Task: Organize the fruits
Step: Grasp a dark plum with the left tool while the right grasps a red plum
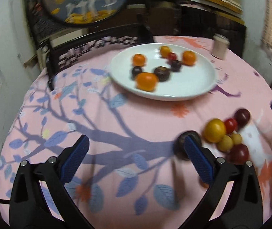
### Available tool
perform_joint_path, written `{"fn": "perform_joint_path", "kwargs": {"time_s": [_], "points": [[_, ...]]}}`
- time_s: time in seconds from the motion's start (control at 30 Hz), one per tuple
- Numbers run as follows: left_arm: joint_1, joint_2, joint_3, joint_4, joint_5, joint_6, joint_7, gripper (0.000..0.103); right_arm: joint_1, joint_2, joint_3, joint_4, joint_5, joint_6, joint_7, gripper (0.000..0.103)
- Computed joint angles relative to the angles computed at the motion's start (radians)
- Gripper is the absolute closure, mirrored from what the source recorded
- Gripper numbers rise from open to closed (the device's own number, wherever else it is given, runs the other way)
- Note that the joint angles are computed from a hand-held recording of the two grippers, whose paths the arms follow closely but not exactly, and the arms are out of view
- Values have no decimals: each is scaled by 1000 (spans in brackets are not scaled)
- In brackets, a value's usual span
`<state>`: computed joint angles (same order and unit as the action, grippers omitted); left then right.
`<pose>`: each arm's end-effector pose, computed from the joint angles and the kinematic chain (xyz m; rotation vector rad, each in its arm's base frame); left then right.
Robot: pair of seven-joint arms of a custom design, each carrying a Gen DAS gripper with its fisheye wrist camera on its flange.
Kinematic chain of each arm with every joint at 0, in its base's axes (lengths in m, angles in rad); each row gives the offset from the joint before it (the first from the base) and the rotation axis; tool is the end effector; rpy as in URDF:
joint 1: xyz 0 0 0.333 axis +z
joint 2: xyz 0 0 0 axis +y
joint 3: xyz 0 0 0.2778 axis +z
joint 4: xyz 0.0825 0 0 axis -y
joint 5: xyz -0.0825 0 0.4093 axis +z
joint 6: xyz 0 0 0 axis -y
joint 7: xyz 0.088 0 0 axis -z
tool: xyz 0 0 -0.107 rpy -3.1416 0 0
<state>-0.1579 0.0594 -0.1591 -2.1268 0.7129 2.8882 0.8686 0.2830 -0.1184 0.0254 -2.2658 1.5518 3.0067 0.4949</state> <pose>0.5667 -0.2253 0.4008 -1.5350 1.9590 -0.6954 0.5335 0.0937 0.4017 -1.4557 1.5976 -0.3160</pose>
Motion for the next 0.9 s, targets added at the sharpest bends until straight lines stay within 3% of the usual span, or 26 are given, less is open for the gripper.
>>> {"fn": "perform_joint_path", "kwargs": {"time_s": [0.07, 0.2, 0.33, 0.47, 0.53, 0.6, 0.73, 0.9], "points": [[-16, 10, -1, 14, 81, -25, -42, 2, 0, 1, 0, 0, -4, 1, 5, 25], [-14, 46, -27, 29, -78, -9, 133, 2, 1, 2, 2, -2, -24, 5, 27, 25], [-45, 87, -13, 73, -41, -46, 133, 2, 2, 7, 2, -3, -64, 6, 71, 25], [-8, 100, -38, 88, -237, -66, 274, 2, 4, 8, 0, -4, -75, 8, 84, 25], [-52, 84, 35, 94, -70, -121, 88, 2, 6, 9, -1, -2, -66, 8, 74, 25], [-58, 60, 62, 86, 40, -170, -55, 2, 6, 9, -2, -1, -60, 6, 68, 25], [-7, 42, 24, 50, -52, -94, 2, 2, 6, 9, -1, 1, -47, 6, 55, 25], [-43, 71, 20, 80, 149, -134, -80, 3, 6, 8, 2, 0, -43, 14, 52, 25]]}}
